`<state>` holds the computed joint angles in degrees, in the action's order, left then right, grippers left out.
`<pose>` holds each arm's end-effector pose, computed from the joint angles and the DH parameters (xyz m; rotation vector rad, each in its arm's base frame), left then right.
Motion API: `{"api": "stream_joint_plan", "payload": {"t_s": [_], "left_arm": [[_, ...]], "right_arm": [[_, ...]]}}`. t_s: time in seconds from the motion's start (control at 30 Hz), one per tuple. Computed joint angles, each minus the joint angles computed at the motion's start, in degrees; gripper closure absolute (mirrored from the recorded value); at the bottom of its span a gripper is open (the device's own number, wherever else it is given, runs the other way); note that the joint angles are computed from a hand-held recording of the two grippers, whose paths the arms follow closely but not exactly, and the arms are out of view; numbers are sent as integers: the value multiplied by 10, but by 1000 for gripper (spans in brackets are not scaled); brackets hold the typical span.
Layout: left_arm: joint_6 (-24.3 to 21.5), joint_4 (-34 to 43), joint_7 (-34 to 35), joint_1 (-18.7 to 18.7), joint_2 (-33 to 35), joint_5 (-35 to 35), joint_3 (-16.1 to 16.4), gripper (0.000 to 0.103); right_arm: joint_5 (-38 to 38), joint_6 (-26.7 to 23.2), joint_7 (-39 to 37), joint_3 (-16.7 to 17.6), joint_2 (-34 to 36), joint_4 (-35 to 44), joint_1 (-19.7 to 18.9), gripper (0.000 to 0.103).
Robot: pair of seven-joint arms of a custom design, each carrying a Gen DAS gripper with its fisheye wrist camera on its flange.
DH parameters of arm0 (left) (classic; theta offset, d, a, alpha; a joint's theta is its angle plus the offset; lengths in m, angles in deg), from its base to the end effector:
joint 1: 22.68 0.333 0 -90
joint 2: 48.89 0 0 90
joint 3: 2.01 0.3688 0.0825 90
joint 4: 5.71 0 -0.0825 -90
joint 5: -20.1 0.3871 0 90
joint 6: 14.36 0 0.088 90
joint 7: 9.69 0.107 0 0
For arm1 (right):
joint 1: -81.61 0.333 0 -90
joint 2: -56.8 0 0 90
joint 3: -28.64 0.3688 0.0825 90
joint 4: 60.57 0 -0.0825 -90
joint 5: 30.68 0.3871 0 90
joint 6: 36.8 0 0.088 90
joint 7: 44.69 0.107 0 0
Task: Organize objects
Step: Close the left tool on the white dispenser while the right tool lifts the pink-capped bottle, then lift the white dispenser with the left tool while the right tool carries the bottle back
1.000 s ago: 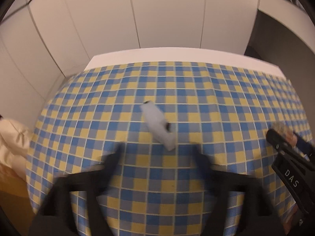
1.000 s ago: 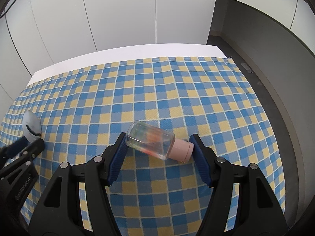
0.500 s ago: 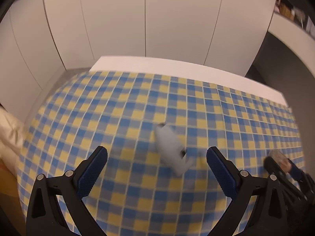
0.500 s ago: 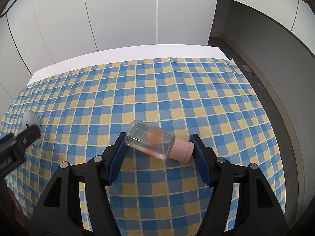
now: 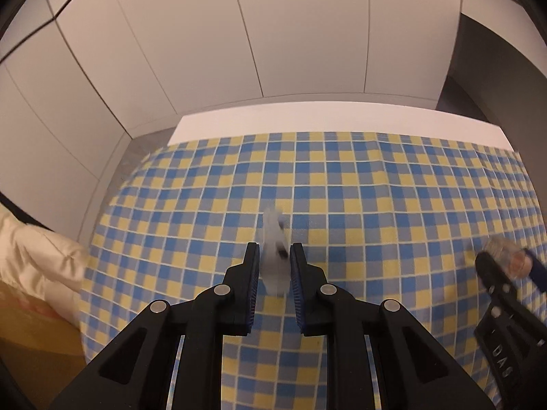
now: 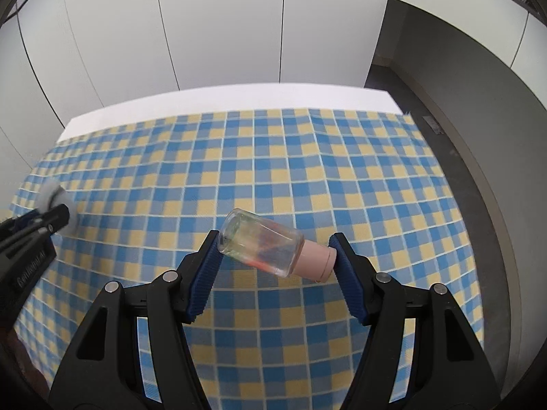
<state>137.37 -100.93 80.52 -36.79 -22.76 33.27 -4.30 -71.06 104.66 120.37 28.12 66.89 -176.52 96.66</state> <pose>0.7092 -0.2098 0.4488 -1.4154 2.2661 -0.4610 0.6001 0.1572 0.4404 -1.3623 2.4435 -0.7299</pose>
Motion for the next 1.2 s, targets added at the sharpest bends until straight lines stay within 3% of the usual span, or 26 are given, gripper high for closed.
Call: {"api": "stream_joint_plan", "payload": {"t_s": [0.13, 0.37, 0.7, 0.83, 0.97, 1.1, 1.2], "left_arm": [[-9, -8, 38, 15, -20, -25, -22, 85], [-31, -24, 70, 25, -76, -72, -44, 85], [-117, 9, 147, 56, -146, -176, -75, 85], [-165, 24, 127, 47, -172, -145, -67, 85], [-244, 68, 147, 64, -176, -202, -72, 85], [-230, 62, 131, 64, -200, -174, -66, 85], [-251, 74, 129, 71, -210, -184, -65, 85]], "right_arm": [[17, 2, -26, 0, -20, 1, -9, 37], [21, -35, -77, 11, -72, 6, -17, 37], [87, -90, -168, 36, -153, 44, -23, 37], [92, -131, -187, 49, -167, 80, -18, 37], [86, -162, -197, 59, -175, 113, -14, 37], [101, -165, -201, 62, -187, 128, -11, 37], [86, -189, -205, 72, -189, 148, -8, 37]]}}
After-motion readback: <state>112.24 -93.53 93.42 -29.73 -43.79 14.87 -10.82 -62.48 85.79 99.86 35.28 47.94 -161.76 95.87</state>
